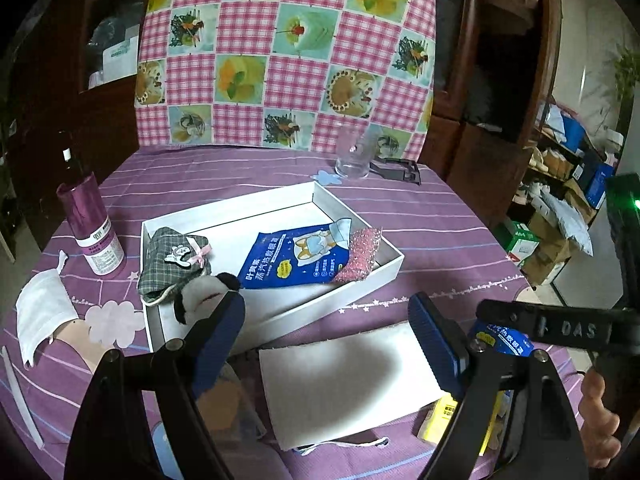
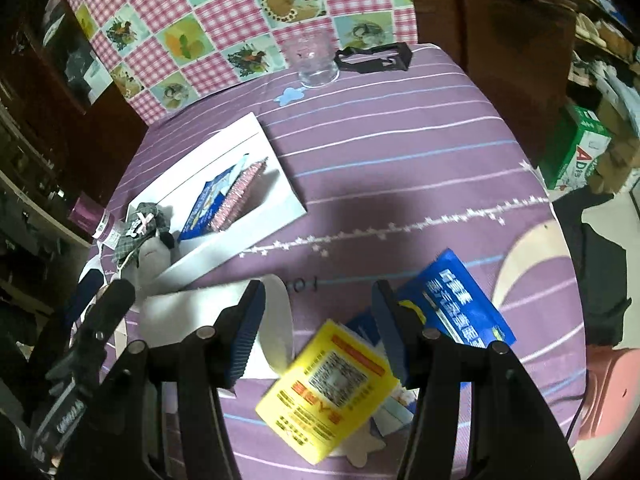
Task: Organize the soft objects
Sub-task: 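Open both grippers and move them back toward the yellow packet, then grasp the yellow QR-code packet with the right gripper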
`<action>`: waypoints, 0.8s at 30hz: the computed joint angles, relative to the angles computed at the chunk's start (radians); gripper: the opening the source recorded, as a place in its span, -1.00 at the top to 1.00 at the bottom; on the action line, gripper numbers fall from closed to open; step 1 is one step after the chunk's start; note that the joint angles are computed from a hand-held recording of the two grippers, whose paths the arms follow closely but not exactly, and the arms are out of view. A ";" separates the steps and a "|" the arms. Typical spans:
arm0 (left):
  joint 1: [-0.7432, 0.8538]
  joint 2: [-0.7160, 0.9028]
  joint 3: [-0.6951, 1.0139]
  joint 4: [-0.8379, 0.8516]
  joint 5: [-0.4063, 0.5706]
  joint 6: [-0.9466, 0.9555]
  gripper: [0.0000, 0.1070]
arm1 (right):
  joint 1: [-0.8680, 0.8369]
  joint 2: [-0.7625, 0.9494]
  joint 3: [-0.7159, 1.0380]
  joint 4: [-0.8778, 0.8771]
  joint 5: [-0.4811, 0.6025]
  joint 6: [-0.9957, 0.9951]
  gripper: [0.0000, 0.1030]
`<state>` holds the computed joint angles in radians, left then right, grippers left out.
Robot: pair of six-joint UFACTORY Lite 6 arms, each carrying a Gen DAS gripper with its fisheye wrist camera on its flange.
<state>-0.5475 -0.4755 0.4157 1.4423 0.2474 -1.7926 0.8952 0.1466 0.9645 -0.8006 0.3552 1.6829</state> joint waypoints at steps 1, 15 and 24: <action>-0.006 0.004 0.000 0.012 0.007 -0.016 -0.58 | 0.006 -0.006 -0.014 -0.029 -0.001 0.032 -0.10; -0.064 0.022 -0.025 0.216 0.112 -0.244 -0.57 | 0.044 -0.011 -0.174 -0.205 -0.051 0.321 -0.10; -0.094 0.044 -0.020 0.227 0.134 -0.260 -0.57 | 0.069 -0.004 -0.176 -0.147 -0.058 0.296 -0.10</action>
<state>-0.6411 -0.4318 0.3956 1.6689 0.3818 -2.0529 0.9639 0.1428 0.7881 -0.9475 0.2974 1.9787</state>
